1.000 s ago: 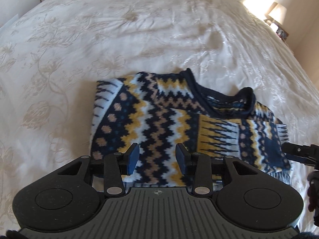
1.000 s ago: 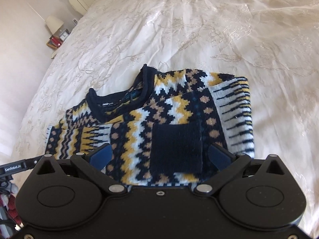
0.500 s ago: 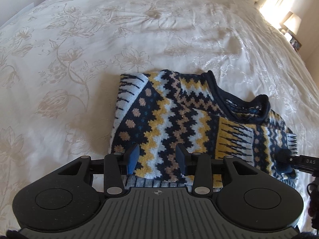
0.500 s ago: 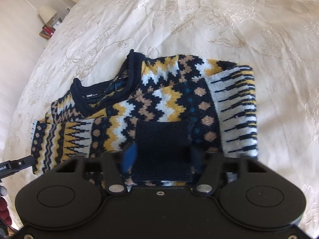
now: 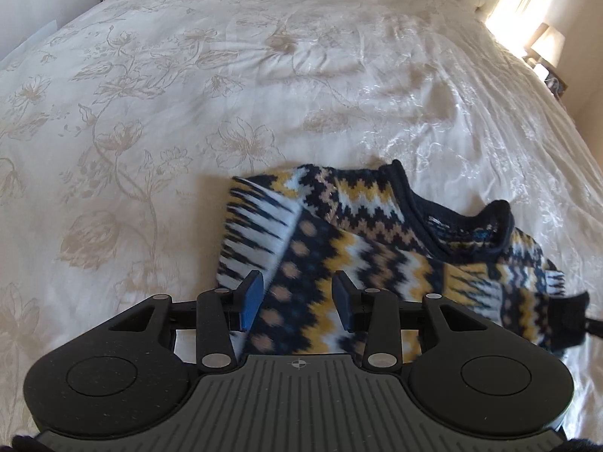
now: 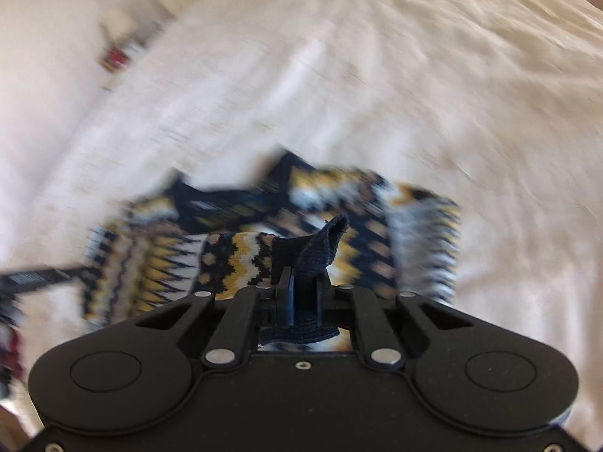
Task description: Fold small clothes
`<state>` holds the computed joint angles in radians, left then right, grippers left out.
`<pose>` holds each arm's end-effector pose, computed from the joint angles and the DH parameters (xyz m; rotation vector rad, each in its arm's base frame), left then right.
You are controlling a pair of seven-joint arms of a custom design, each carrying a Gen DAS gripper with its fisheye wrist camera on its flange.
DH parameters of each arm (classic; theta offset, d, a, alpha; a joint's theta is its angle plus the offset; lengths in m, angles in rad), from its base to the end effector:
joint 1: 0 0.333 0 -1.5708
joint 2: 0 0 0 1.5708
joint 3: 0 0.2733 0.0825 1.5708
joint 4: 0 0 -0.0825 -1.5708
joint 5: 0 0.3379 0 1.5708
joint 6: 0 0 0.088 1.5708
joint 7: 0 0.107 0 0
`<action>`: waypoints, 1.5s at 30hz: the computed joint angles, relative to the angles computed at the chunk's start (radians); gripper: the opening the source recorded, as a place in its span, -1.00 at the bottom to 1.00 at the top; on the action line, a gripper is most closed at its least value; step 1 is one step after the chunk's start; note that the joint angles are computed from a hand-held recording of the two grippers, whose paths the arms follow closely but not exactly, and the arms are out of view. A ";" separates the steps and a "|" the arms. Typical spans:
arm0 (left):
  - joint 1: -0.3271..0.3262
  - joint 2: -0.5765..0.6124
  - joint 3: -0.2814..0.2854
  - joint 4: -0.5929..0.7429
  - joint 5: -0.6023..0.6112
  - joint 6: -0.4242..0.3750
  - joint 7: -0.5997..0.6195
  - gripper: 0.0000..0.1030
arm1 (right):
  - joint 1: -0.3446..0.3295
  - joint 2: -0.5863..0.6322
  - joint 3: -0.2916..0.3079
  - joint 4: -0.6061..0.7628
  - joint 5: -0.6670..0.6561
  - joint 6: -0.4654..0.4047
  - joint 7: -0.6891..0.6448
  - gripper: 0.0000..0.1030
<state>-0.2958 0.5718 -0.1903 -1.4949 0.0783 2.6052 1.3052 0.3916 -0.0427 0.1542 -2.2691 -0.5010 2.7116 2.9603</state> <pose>0.6155 -0.2976 0.3887 -1.7887 2.2286 -0.7584 0.4303 0.2817 0.4115 -1.4006 2.1961 -0.3062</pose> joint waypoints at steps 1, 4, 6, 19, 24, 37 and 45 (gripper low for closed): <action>-0.008 0.020 0.008 0.029 0.009 -0.013 -0.006 -0.25 | 0.000 -0.002 -0.004 -0.014 0.029 0.002 -0.017 -0.65; -0.028 0.078 0.029 0.113 0.036 -0.068 -0.022 -0.25 | -0.003 0.008 -0.007 -0.022 0.054 0.011 -0.026 -0.61; -0.041 0.109 0.045 0.158 0.058 -0.110 -0.037 -0.25 | -0.001 0.019 -0.007 -0.010 0.058 -0.006 -0.031 -0.55; -0.034 0.148 0.047 0.188 0.081 -0.161 -0.047 -0.09 | 0.034 0.061 -0.013 0.052 0.081 -0.185 -0.047 -0.17; -0.054 0.135 0.070 0.191 0.118 -0.210 -0.107 0.59 | 0.044 0.065 -0.012 0.076 0.071 -0.223 -0.050 0.17; -0.057 -0.093 0.056 -0.079 0.216 -0.182 -0.194 0.81 | 0.068 -0.015 0.029 0.040 0.057 -0.242 0.007 0.74; -0.029 -0.222 0.020 -0.237 0.199 -0.163 -0.192 0.81 | 0.097 -0.042 0.066 0.033 0.065 -0.246 0.034 0.88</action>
<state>-0.3249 0.3502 -0.1699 -1.7315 0.2776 2.4420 1.1134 0.4886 -0.0843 0.2198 -2.2362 -0.4361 2.4651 2.9942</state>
